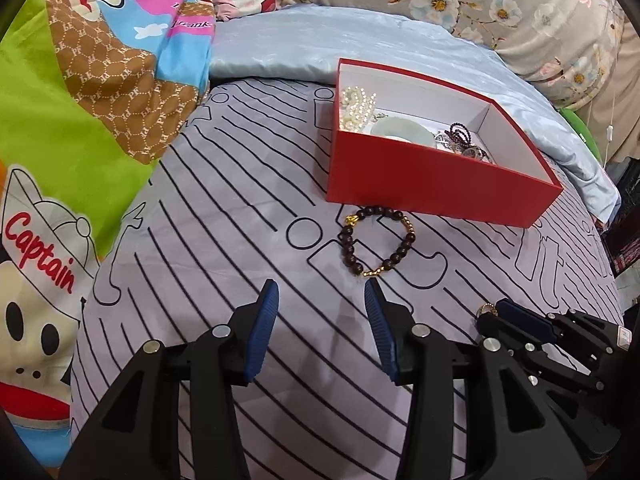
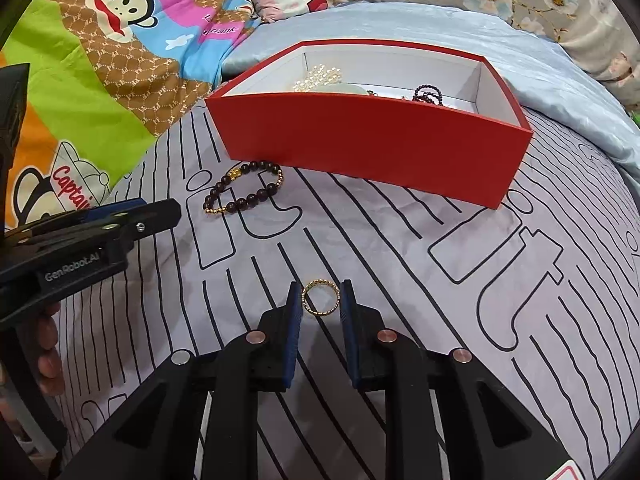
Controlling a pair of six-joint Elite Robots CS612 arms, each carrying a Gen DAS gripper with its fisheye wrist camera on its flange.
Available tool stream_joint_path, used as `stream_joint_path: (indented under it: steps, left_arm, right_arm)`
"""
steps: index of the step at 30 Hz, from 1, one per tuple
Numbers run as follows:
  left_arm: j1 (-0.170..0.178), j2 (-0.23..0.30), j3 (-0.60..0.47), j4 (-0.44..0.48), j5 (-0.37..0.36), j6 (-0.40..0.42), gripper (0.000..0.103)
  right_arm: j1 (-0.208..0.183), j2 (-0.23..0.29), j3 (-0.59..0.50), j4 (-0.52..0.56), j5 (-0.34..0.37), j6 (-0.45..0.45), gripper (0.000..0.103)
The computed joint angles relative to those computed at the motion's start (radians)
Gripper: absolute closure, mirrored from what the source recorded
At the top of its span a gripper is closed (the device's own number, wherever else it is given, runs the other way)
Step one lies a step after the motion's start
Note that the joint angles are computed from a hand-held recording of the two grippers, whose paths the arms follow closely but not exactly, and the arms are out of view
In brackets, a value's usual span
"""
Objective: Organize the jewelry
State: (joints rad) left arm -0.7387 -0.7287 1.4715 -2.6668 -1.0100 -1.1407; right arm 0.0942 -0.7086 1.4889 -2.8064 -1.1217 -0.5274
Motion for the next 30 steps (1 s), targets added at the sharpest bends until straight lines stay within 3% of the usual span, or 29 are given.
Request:
stream_joint_path:
  steps: [10,12,14,18,20,30]
  left_arm:
    - [0.024,0.045,-0.069,0.003,-0.009,0.015,0.061]
    - [0.028,0.054,-0.082,0.013,-0.009,0.025,0.065]
    - [0.031,0.063,-0.091,0.015,-0.017,0.029,0.077]
    - [0.027,0.071,-0.099,0.028,0.000,0.042,0.084]
    - [0.028,0.071,-0.095,0.015,-0.007,0.043,0.094]
    - [0.014,0.046,-0.054,-0.087,-0.015,0.069,0.096]
  right_arm:
    - [-0.023,-0.017,0.016,-0.017,0.031,0.029,0.085]
    - [-0.025,-0.017,0.015,-0.015,0.033,0.032,0.085]
    - [-0.028,-0.017,0.014,-0.016,0.036,0.037,0.085]
    - [-0.031,-0.017,0.012,-0.010,0.042,0.038,0.085]
    - [-0.031,-0.016,0.009,-0.008,0.044,0.042,0.085]
    - [-0.042,-0.031,0.022,-0.020,0.065,0.040,0.085]
